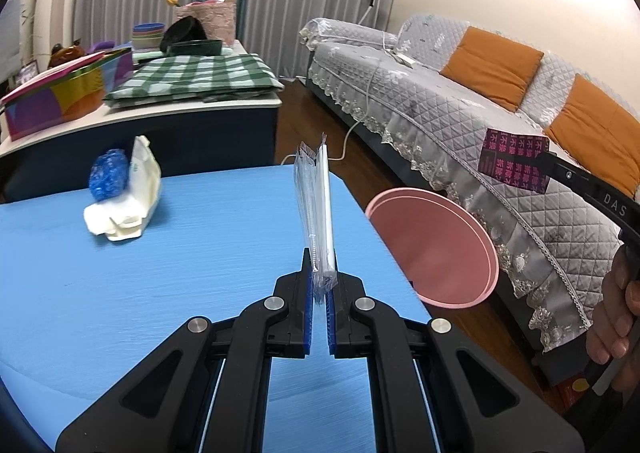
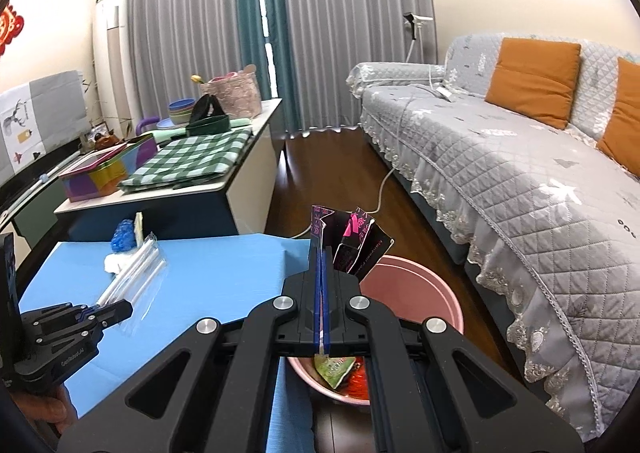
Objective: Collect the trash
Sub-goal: 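Carry straw pack in left tool and pink box in right tool over bucket, then open left tool dropping straw pack while right tool drops pink box into bucket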
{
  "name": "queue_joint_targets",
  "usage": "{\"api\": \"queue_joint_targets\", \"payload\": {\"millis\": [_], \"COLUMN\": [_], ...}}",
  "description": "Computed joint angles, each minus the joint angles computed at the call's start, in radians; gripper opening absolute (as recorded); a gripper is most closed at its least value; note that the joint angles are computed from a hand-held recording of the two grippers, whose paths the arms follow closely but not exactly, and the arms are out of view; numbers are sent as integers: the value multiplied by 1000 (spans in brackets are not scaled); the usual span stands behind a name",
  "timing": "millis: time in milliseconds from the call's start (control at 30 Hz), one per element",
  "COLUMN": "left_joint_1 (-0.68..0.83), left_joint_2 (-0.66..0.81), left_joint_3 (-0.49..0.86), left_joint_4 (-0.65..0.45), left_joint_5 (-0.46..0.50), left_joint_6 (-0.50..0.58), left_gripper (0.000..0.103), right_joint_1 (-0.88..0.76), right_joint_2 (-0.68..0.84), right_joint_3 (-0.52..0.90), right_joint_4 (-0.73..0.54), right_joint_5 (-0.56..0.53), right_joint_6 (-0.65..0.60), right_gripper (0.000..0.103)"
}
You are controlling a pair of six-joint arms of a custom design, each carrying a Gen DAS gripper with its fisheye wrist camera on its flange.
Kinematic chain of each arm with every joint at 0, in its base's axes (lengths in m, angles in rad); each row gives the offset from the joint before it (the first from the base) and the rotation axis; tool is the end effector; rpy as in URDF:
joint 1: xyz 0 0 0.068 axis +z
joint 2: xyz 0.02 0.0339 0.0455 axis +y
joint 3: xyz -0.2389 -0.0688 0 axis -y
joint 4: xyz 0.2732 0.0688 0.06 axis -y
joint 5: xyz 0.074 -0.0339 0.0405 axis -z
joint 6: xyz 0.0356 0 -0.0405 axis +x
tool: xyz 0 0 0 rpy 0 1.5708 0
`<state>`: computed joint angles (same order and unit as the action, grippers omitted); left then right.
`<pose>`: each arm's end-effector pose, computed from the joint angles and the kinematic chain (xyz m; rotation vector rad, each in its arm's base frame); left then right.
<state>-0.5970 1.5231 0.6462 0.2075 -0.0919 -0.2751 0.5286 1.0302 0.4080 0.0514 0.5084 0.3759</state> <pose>0.2626 -0.1745 0.1126 0.3129 2.2411 -0.3681 0.2181 0.1073 0.1511 0.1332 2.0580 0.0103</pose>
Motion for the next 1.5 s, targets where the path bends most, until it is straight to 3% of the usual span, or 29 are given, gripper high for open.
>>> {"api": "queue_joint_targets", "payload": {"millis": [500, 1200, 1267, 1300, 1333, 1367, 1500], "left_joint_1": [-91, -149, -151, -152, -151, -151, -143], "left_joint_2": [208, 553, 570, 579, 585, 587, 564], "left_joint_3": [248, 629, 650, 662, 672, 672, 640], "left_joint_4": [-44, -114, -118, -128, -139, -140, -129], "left_joint_5": [14, 74, 89, 88, 86, 84, 78], "left_joint_6": [6, 41, 44, 48, 51, 49, 43], "left_gripper": [5, 5, 7, 16, 21, 28, 29], "right_joint_1": [-191, -353, -356, -358, -357, -358, -349], "right_joint_2": [-37, 203, 229, 242, 250, 250, 251], "right_joint_3": [-42, 29, 48, 56, 59, 58, 65], "right_joint_4": [31, 141, 128, 123, 123, 125, 125], "right_joint_5": [-99, -196, -197, -196, -183, -175, -164], "right_joint_6": [-25, -60, -58, -55, -44, -38, -29], "right_gripper": [1, 1, 7, 13, 38, 56, 59]}}
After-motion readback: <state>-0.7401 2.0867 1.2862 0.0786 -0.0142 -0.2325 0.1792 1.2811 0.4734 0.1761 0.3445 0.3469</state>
